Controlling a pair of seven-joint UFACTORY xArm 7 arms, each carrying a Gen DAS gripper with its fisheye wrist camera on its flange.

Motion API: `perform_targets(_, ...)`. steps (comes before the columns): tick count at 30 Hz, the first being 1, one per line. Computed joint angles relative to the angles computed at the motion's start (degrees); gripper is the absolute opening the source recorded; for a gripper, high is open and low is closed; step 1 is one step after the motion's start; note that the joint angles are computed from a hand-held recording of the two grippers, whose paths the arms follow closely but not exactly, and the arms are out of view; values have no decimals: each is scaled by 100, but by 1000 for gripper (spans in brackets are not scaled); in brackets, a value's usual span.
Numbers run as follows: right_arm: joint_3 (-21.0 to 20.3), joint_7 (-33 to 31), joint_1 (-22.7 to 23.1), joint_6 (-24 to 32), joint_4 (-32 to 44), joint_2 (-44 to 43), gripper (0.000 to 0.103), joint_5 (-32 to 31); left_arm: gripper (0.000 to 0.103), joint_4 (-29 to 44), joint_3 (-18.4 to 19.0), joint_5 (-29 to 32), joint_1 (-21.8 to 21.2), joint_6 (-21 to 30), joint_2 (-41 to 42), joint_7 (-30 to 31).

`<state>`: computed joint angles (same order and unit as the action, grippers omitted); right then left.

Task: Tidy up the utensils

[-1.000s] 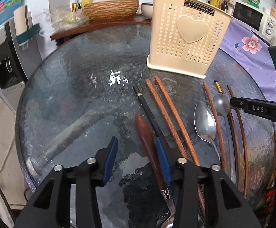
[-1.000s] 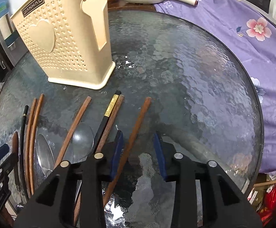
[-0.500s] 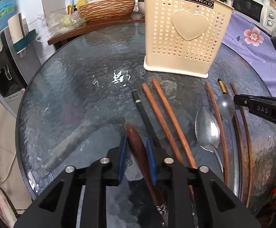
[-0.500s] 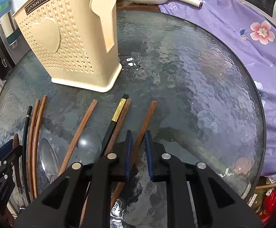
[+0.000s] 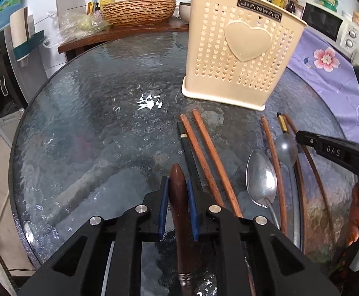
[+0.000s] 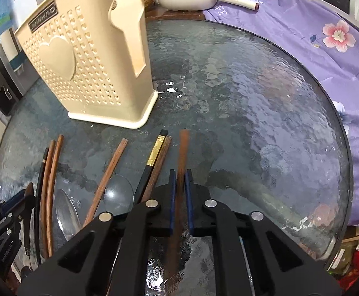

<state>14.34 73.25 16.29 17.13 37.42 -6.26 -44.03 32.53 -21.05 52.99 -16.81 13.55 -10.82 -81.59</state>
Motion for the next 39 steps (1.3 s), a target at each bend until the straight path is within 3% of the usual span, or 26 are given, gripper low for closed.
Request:
perform_targets(8,78,165,-458,-895,-401,-471,7,-218,15,-110,-116,100,204,-262,-427,-123)
perform_targets(18,490,-355,-917,-1767,-973,-1558,7,266,15,-527,-407,-690,503,-611,-1380,509)
perform_targets(26,388,-1047,-533,-1894,-1370,-2492,7,737,15,-926,-296,-1448,346,-886,-1983,1094)
perform_targets(34,-381,-1855,461,-1811,-1675,-3088,7,1428,14,-1148,-211,-2081,134,-925,-2480,1682)
perform_targets(39,-238,-2148,447,-1695,-1716,-3307,7,1744,14,-1221,-299,-2429,113,-946,-2712,1973)
